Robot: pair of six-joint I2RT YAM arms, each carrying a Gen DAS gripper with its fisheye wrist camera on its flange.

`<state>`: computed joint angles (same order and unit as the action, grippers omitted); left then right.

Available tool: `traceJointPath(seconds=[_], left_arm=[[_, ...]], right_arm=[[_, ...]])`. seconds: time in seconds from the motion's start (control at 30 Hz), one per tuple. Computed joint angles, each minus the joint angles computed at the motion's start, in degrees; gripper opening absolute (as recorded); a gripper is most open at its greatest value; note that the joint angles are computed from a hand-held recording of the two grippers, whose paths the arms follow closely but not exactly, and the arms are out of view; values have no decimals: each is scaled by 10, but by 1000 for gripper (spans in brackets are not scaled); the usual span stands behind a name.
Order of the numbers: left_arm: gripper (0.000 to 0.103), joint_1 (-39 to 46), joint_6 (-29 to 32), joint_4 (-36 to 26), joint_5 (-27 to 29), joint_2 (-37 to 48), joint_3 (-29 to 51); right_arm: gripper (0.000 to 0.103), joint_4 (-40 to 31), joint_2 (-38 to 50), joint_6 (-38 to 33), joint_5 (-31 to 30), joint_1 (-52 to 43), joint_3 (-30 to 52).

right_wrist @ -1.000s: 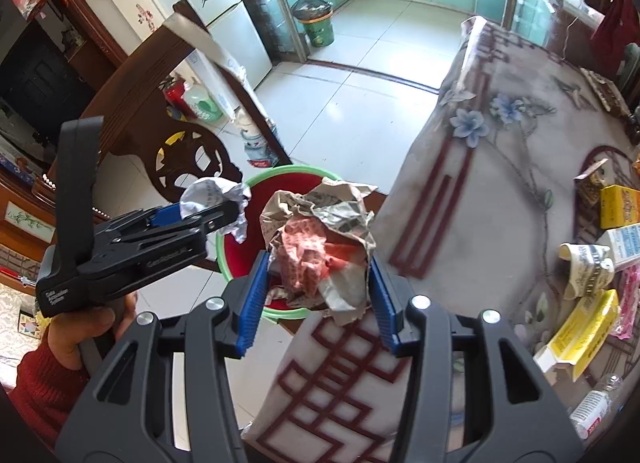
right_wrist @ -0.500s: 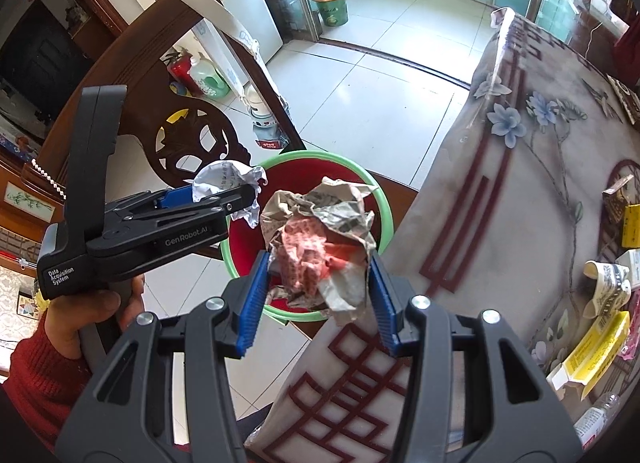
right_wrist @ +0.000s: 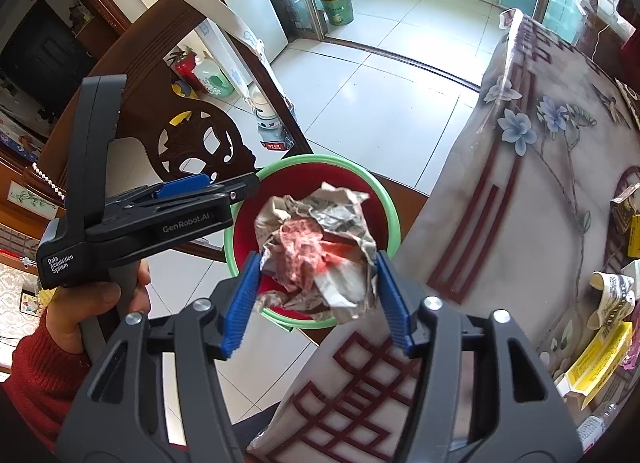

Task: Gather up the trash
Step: 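Open both grippers above the red bin to drop the paper ball and wrapper, then move both open grippers back to the trash on the table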

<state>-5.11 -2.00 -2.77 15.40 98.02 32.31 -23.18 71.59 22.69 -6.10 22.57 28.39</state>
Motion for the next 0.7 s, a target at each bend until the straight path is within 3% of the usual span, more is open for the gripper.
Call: traceJointPath(seconds=[0.37, 0.7], left_arm=[[69, 9, -3, -26, 4, -91, -31], [69, -46, -14, -48, -5, -171, -76]], right_arm=[[63, -42, -78, 12, 16, 11, -9], [68, -121, -202, 39, 33, -3, -52]])
